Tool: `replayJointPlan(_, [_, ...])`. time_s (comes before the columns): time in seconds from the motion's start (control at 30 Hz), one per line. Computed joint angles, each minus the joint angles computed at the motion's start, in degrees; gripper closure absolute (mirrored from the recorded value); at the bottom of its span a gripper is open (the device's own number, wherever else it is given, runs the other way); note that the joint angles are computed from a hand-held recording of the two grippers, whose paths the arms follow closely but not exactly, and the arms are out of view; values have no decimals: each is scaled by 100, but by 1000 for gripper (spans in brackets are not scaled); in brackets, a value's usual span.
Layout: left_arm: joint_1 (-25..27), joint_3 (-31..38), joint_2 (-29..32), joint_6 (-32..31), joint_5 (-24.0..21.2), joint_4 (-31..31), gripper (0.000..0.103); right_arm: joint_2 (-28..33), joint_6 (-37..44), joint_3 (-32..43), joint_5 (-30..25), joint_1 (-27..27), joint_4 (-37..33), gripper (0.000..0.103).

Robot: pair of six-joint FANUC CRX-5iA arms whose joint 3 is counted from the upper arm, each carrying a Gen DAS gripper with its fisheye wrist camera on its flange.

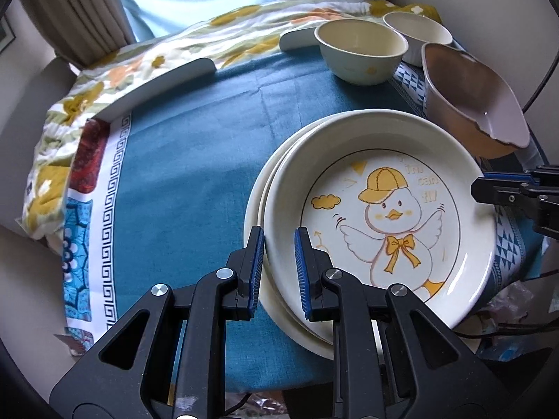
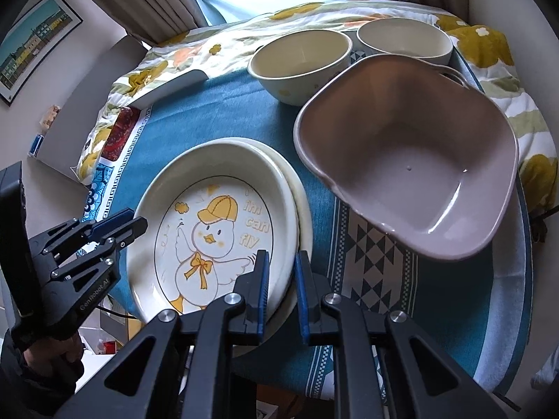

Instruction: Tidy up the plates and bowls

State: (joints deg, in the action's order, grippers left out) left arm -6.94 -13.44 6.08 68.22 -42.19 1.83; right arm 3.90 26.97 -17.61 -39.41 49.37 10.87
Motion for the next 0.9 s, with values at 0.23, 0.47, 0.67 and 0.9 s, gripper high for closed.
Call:
replayJointPlan(0.23, [63,-65,-54,-182,-2,216,87,-15,-68,-4,-38,6,7,89])
replayJointPlan(0.47, [144,-171,-510,-299,-67,559,87,-379,-381,-157,28,89,311,89])
replayJointPlan(0.67, [201,-243,-1060,-281,225,926,4,-813,-563,-277,137,150,730,59])
replayJointPlan(0.9, [218,-91,-1191,-897,455,1604,0,-1194,-1191,-655,279,240,2101,1])
